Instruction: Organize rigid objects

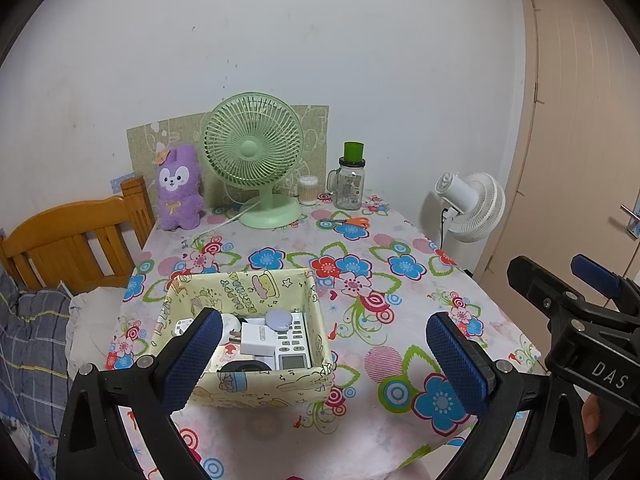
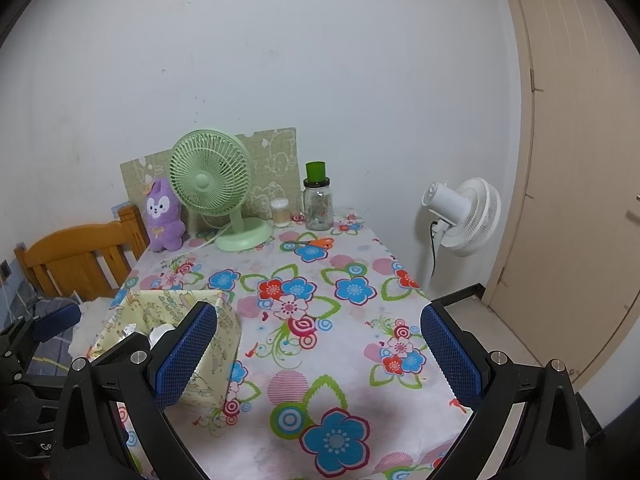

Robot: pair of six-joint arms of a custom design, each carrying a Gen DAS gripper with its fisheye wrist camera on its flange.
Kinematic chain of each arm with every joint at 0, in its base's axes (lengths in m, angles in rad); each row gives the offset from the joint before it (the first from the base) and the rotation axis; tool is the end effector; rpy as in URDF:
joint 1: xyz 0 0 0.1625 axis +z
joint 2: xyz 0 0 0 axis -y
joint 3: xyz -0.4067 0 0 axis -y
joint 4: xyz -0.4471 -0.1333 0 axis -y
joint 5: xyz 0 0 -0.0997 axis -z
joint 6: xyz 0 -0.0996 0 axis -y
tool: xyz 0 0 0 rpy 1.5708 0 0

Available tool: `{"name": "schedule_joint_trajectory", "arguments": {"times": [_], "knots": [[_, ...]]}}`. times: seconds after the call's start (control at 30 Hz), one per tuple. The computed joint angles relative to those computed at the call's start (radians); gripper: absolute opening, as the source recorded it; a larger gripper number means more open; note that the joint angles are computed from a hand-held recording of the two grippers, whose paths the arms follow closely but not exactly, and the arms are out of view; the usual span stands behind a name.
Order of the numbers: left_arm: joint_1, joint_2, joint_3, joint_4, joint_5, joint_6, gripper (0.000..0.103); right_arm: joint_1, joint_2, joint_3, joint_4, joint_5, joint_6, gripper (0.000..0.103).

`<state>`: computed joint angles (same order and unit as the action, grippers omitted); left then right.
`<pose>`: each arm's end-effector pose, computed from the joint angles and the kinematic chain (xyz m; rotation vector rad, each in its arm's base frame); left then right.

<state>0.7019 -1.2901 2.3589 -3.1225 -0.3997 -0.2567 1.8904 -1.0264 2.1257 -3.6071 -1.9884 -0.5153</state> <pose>-0.1862 -0.4521 0.1733 0.3056 2.1044 -1.1796 0.2598 -0.4893 0.1385 0.7393 -2.3030 1.1615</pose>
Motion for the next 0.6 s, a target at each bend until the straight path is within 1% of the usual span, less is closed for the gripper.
{"name": "schedule_joint_trajectory", "arguments": {"times": [0.27, 0.47, 0.6], "knots": [[0.004, 0.001, -0.002, 0.004, -0.004, -0.003, 0.103, -0.002, 0.001, -0.001, 0.002, 0.001, 0.002, 0.103], [0.007, 0.009, -0.006, -0.009, -0.011, 0.008, 0.103, -0.002, 0.007, 0.001, -0.017, -0.001, -0.013, 0.103], [0.006, 0.009, -0.006, -0.012, -0.01, 0.007, 0.103, -0.003, 0.004, 0.003, -0.015, 0.005, -0.004, 0.103]]}}
